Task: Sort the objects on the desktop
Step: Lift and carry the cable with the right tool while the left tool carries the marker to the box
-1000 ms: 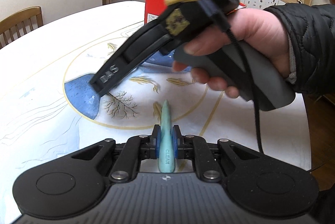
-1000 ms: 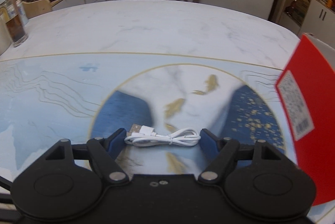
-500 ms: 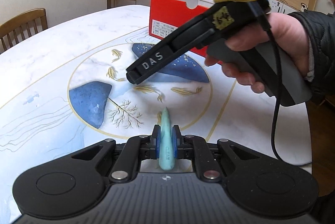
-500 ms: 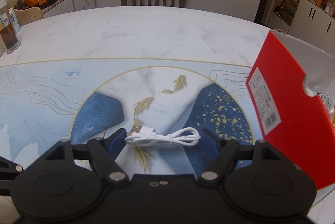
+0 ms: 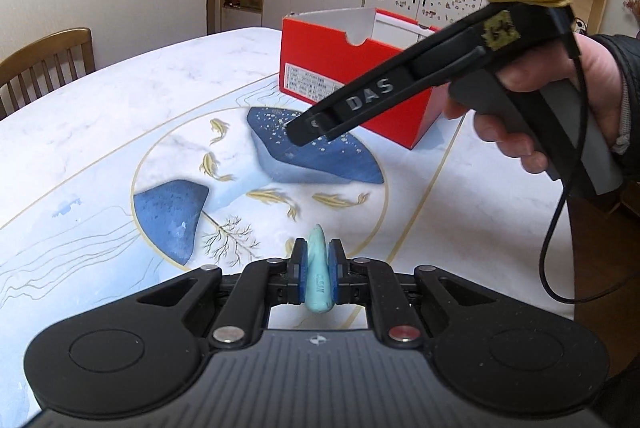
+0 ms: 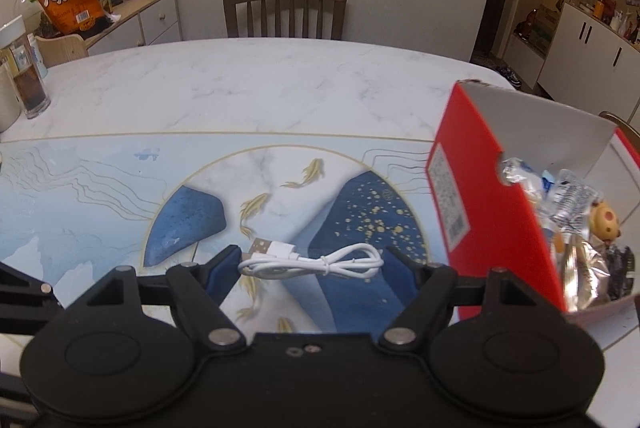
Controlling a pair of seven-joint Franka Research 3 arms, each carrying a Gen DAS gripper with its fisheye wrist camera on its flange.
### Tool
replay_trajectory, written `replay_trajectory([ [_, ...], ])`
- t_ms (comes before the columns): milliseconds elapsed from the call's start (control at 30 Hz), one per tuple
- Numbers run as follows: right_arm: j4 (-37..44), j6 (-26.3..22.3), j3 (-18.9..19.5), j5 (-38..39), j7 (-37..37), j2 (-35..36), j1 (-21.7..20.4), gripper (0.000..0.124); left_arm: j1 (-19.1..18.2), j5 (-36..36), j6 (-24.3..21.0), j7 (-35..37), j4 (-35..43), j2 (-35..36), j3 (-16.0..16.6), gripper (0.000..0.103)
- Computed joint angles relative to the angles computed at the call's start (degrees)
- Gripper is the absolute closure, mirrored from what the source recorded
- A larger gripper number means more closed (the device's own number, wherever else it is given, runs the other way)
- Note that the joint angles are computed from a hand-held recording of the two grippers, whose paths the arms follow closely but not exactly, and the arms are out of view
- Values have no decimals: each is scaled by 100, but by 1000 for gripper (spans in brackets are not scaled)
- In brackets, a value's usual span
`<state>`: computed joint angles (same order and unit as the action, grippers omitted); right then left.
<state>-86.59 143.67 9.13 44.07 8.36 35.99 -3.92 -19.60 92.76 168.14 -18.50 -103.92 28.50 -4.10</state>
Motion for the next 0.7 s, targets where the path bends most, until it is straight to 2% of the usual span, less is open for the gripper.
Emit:
replay_trajectory([
  [333,-17,-229,-48,276,-181,-253,-263,48,-119,54,-224,90,227,-83,-27,93],
  [700,412,-542,-163,549,-183,-236,-518,48,-324,-238,-326,773,976,150,49,93],
])
